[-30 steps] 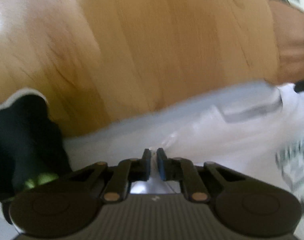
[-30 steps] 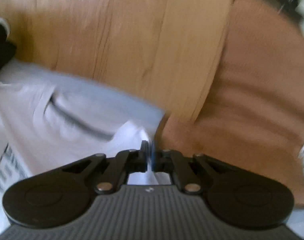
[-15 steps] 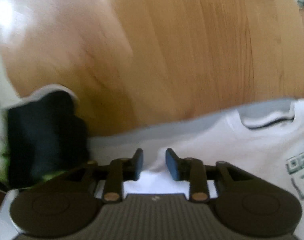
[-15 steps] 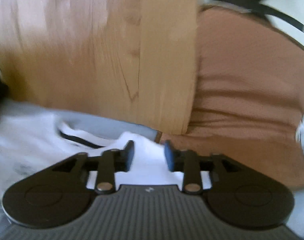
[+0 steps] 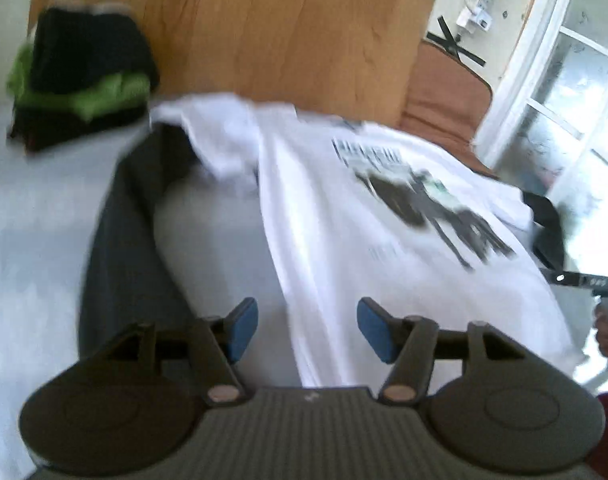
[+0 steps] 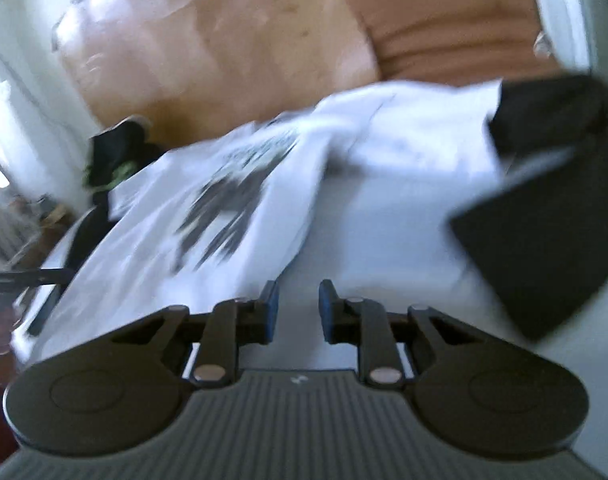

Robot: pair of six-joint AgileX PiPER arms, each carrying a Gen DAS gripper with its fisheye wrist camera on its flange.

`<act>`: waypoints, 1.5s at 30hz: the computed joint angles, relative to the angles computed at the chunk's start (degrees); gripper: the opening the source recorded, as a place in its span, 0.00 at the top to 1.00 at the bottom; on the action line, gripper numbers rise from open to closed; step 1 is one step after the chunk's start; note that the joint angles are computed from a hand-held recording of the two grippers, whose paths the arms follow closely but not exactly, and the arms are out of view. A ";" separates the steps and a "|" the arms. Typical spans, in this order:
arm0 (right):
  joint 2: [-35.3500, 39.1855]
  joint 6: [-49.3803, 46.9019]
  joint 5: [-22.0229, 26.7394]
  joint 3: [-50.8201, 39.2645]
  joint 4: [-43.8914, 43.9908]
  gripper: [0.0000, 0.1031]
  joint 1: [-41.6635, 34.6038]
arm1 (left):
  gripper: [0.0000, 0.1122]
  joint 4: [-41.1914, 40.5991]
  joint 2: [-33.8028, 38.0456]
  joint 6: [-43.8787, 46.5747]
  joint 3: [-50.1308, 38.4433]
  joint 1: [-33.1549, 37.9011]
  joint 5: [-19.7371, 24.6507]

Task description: Fold small clothes

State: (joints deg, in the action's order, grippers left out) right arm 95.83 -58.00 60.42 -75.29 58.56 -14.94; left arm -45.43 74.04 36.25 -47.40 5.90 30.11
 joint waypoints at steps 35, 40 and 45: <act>-14.84 -3.11 2.61 5.02 -7.62 0.93 -8.11 | 0.93 21.33 -24.05 -18.54 11.44 -7.50 5.63; -17.04 0.56 3.76 7.17 -18.85 0.92 -10.36 | 0.74 22.40 -20.72 -17.55 9.39 -6.78 9.97; -14.05 4.12 -1.91 4.68 -12.20 0.66 -13.16 | 0.55 26.60 -21.62 -19.93 9.39 -7.27 10.05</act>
